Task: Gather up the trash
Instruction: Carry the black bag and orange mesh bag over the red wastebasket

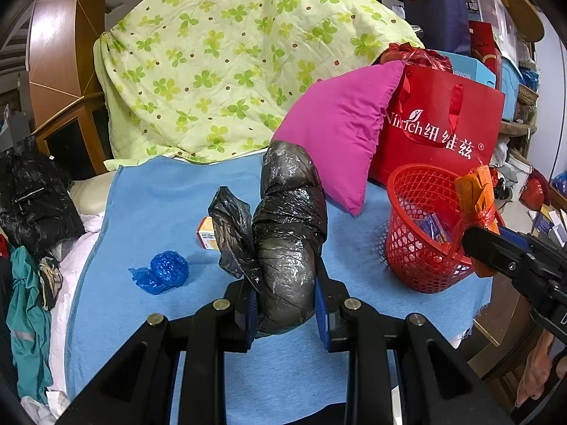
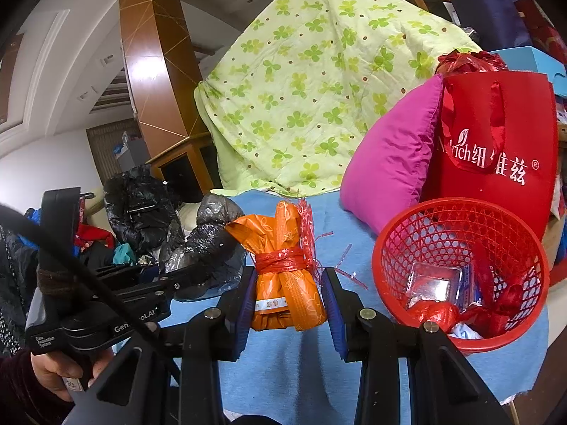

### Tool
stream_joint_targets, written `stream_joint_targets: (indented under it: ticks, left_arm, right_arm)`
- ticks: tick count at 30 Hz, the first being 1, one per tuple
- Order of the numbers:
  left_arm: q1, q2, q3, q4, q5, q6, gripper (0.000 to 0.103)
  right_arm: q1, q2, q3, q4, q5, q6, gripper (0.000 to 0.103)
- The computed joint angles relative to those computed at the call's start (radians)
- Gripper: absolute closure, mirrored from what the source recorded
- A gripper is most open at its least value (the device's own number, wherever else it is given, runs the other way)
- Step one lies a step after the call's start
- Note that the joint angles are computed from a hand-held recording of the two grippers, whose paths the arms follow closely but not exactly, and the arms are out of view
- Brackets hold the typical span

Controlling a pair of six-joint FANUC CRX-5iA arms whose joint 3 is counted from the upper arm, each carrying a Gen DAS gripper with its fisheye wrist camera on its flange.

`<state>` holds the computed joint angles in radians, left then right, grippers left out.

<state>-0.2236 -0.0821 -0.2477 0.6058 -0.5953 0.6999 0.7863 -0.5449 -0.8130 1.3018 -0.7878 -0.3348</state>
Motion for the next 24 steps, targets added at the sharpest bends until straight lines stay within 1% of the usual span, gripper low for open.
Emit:
stream_joint_targets:
  ticks: [7,14,20,24]
  left_arm:
    - [-0.002,0.003,-0.003,0.013,0.001,-0.034,0.074]
    - [-0.007,0.01,0.005,0.006,-0.01,-0.037,0.074]
    - [-0.02,0.015,0.012,-0.023,-0.016,-0.021,0.074]
    - [-0.027,0.019,0.017,-0.042,-0.019,-0.01,0.074]
  right_arm:
    - [0.027,-0.02,-0.015,-0.006,-0.047,-0.011,0.064]
    - [0.052,-0.062,-0.041,-0.017,-0.105,-0.028,0.064]
    - [0.055,-0.088,-0.062,-0.022,-0.116,-0.047,0.064]
    - [0.043,-0.096,-0.071,-0.02,-0.104,-0.052,0.064]
